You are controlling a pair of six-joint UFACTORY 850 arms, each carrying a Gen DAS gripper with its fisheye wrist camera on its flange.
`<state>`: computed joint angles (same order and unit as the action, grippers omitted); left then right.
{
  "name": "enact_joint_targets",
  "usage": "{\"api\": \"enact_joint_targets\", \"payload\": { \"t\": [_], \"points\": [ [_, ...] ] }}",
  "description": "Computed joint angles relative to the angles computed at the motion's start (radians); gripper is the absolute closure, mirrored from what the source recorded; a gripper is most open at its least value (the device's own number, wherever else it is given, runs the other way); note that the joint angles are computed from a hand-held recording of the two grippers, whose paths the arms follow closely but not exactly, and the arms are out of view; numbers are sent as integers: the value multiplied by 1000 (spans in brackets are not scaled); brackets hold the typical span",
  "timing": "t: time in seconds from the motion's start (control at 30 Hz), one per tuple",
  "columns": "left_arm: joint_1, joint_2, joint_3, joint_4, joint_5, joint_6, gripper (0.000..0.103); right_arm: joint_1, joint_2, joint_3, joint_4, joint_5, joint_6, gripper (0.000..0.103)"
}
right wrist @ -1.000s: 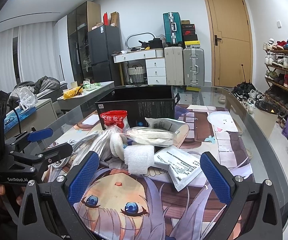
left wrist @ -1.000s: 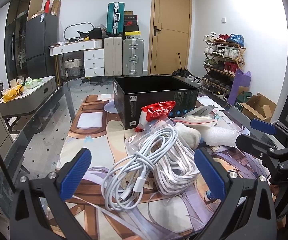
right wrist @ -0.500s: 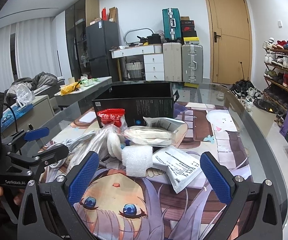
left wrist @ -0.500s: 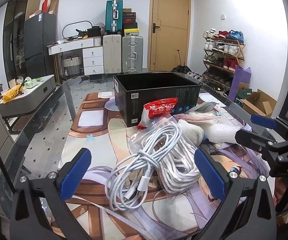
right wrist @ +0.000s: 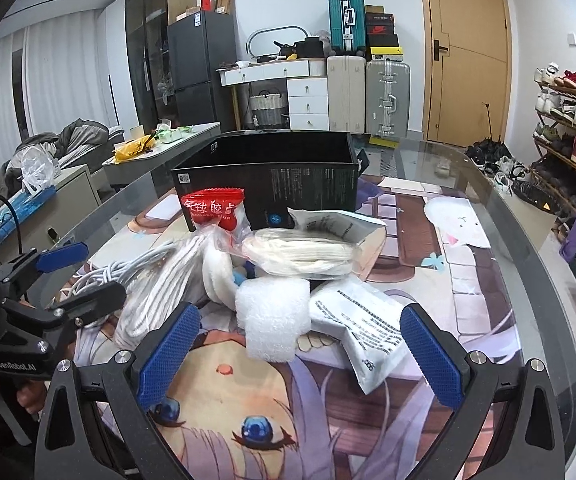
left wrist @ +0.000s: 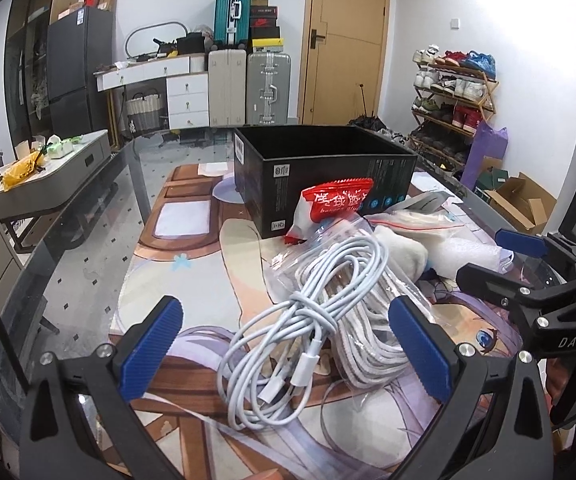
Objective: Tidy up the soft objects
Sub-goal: 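Close the left tool on the coiled white cable while the right tool grasps the white foam block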
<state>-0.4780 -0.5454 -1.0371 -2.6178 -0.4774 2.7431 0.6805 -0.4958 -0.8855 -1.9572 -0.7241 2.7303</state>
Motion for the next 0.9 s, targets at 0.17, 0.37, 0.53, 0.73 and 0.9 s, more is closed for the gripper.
{"api": "enact_joint_targets", "payload": {
  "t": [0.17, 0.37, 0.53, 0.73, 0.9],
  "points": [
    [-2, -17, -31, 77, 32, -67, 0, -22, -8, -18, -13, 41, -7, 16],
    [17, -30, -53, 199, 46, -197, 0, -40, -14, -27, -69, 72, 36, 25],
    [29, -33, -54, 300, 22, -275, 10, -51, -20, -37, -97, 93, 45, 32],
    [42, -27, -51, 430, -21, -367, 39, -54, -22, -42, -114, 106, 51, 37],
    [50, -21, -43, 457, -45, -372, 53, -57, -19, -35, -154, 113, 89, 47]
  ]
}}
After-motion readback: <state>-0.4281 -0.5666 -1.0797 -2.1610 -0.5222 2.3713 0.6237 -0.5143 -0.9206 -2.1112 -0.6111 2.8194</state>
